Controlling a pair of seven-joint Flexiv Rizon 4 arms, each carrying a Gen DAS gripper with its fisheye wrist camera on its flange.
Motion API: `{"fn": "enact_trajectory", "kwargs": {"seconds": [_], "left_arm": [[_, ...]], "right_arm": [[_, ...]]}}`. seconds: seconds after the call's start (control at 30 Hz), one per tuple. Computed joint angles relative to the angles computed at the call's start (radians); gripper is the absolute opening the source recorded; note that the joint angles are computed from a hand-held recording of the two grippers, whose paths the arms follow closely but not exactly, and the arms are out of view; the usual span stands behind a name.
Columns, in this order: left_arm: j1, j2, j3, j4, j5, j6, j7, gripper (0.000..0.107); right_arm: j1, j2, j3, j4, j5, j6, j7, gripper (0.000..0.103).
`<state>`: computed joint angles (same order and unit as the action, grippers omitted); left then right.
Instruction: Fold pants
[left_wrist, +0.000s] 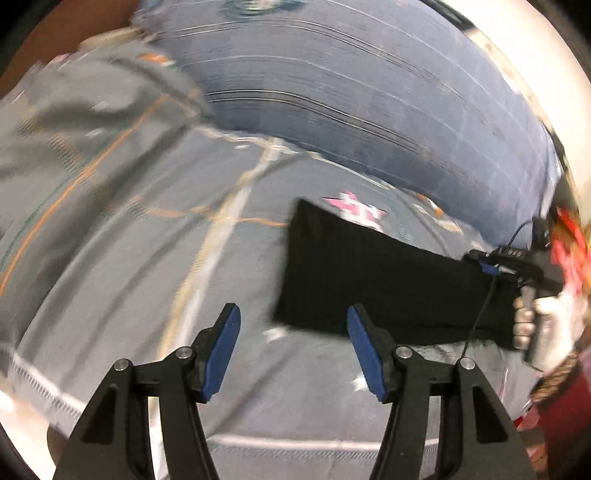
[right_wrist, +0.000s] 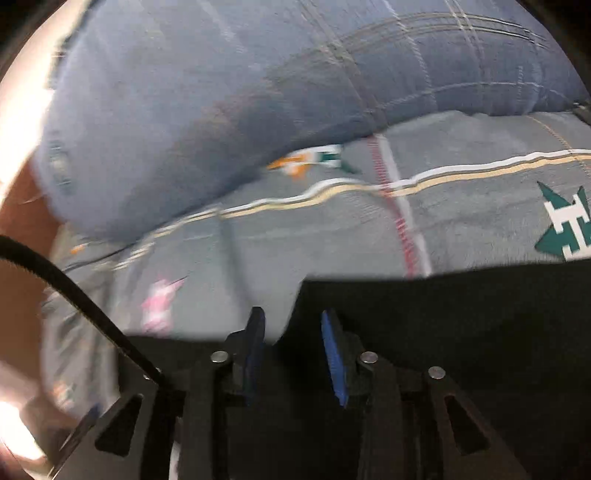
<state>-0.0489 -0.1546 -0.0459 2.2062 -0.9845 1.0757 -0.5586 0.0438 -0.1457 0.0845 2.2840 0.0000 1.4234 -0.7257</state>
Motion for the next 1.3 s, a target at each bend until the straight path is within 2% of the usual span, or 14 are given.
{"fn": "enact_trajectory", "kwargs": {"seconds": [0.1, 0.2, 0.27, 0.33, 0.43, 0.5, 0.67, 0.73, 0.8, 1.03, 1.07, 1.1, 1.2, 1.3], "left_arm": [[0.038, 0.0, 0.031, -0.011, 0.013, -0.028, -0.031, 0.06], [0.071, -0.006, 0.044, -0.012, 0.001, -0.051, -0.041, 0.06], [0.086, -0.02, 0.046, -0.016, 0.0, -0.067, -0.059, 0.06], [0.096, -0.037, 0.044, -0.024, 0.004, -0.079, -0.072, 0.06], [0.108, -0.052, 0.045, -0.033, 0.054, -0.116, -0.116, 0.06], [0.115, -0.047, 0.039, -0.028, 0.039, -0.115, -0.091, 0.06], [0.13, -0.037, 0.041, -0.021, -0.008, -0.137, -0.05, 0.06], [0.136, -0.04, 0.045, -0.024, -0.02, -0.155, -0.046, 0.06], [0.14, -0.043, 0.047, -0.025, -0.029, -0.165, -0.037, 0.06], [0.144, -0.052, 0.049, -0.006, -0.073, -0.173, 0.006, 0.06], [0.145, -0.053, 0.049, -0.007, -0.072, -0.174, 0.008, 0.06], [0.145, -0.055, 0.049, -0.009, -0.073, -0.174, 0.01, 0.059], [0.145, -0.057, 0.042, -0.022, -0.087, -0.179, 0.028, 0.059], [0.135, -0.071, 0.027, -0.048, -0.1, -0.19, 0.049, 0.059]], "right_arm": [[0.065, 0.015, -0.116, 0.038, -0.192, 0.023, 0.192, 0.036], [0.089, 0.09, -0.146, 0.093, -0.451, 0.061, 0.349, 0.038], [0.095, 0.111, -0.081, 0.077, -0.421, 0.051, 0.295, 0.038], [0.123, 0.105, 0.017, 0.025, -0.273, 0.015, 0.13, 0.038], [0.164, 0.028, 0.119, -0.076, -0.083, -0.024, -0.095, 0.038], [0.196, -0.036, 0.155, -0.144, -0.037, -0.045, -0.177, 0.038], [0.246, -0.193, 0.164, -0.311, -0.028, -0.116, -0.218, 0.039], [0.296, -0.218, 0.104, -0.351, -0.097, -0.174, -0.164, 0.047], [0.343, -0.248, 0.045, -0.394, -0.183, -0.238, -0.092, 0.064], [0.397, -0.361, -0.016, -0.561, -0.358, -0.456, 0.007, 0.066], [0.399, -0.367, -0.019, -0.566, -0.374, -0.466, 0.01, 0.063], [0.403, -0.364, -0.029, -0.556, -0.397, -0.453, 0.027, 0.046], [0.355, -0.347, 0.003, -0.525, -0.355, -0.385, 0.022, 0.011], [0.305, -0.324, 0.039, -0.483, -0.278, -0.29, -0.001, 0.01]]}}
